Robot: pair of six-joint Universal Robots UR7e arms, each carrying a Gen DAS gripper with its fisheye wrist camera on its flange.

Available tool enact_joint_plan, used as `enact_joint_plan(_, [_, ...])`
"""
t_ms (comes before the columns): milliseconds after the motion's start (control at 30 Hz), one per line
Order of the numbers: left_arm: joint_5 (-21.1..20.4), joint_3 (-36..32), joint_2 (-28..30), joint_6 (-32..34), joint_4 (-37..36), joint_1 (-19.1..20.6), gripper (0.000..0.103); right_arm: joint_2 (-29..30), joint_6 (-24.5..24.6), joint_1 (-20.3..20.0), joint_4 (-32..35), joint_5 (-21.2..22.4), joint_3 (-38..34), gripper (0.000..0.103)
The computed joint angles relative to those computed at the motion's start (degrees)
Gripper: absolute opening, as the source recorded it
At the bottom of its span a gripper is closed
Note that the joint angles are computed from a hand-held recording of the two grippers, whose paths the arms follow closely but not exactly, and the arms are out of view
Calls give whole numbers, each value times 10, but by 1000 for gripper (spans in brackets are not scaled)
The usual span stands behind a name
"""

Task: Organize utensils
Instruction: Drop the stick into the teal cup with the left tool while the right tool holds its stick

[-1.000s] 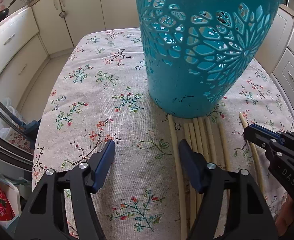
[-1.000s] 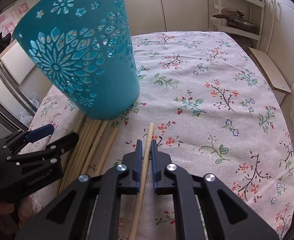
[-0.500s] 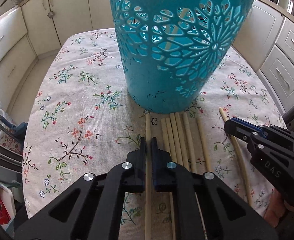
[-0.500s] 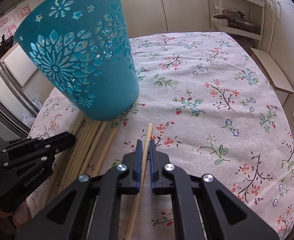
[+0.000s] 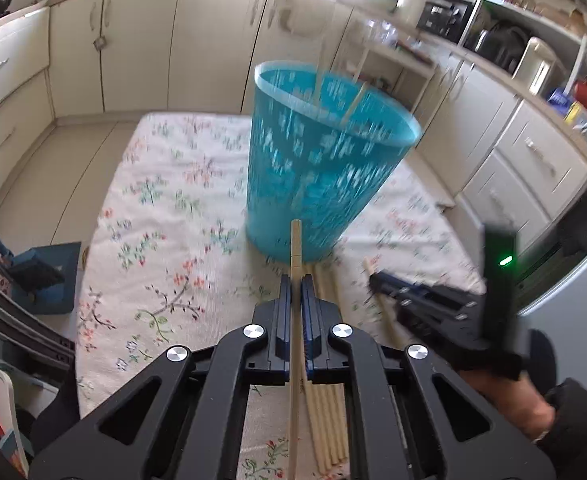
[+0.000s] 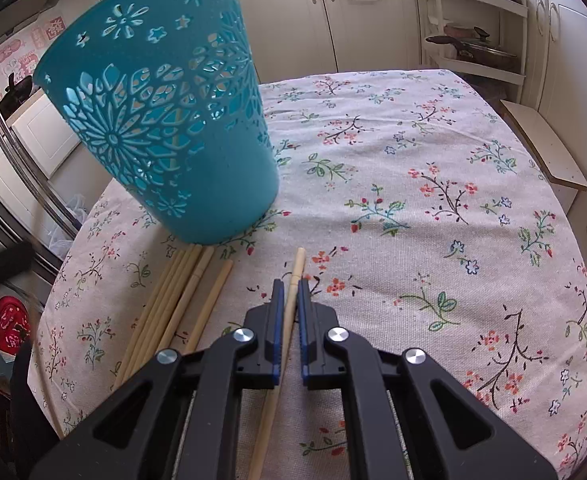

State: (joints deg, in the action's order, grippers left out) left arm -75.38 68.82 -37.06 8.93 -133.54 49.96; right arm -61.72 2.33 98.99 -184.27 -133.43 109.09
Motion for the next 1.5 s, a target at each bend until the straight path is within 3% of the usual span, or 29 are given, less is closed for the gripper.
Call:
enact_joint_plan(267, [-67, -61, -3, -6, -49, -15, 5, -1, 1, -1, -2, 4, 2, 6])
enact_joint_plan(400, [-69, -107, 26, 3, -83, -27, 5, -5, 6, -4, -3, 13, 5, 6])
enact_joint_plan(667, [-54, -226, 97, 22, -134, -49, 5, -16, 12, -12, -8, 38, 13, 6])
enact_joint_plan(933, [10, -358, 210, 45, -193, -50, 5, -23, 19, -21, -15, 63, 21, 6])
enact_joint_plan(1067, [35, -345, 227, 58, -189, -46, 5, -30, 19, -26, -15, 74, 27, 6])
enact_joint_plan(1300, [59, -273, 201, 53, -150, -35, 7, -32, 20, -26, -15, 76, 28, 7])
enact_joint_plan(1367, [67, -237, 180, 49, -160, -34, 13, -32, 18, -26, -16, 78, 29, 8])
enact_joint_plan(1433, [74, -197, 156, 44, -176, -33, 31, -31, 17, -25, -16, 75, 28, 8])
enact_joint_plan(1500, [79, -156, 129, 42, -197, -30, 42, -32, 18, -25, -16, 76, 29, 9])
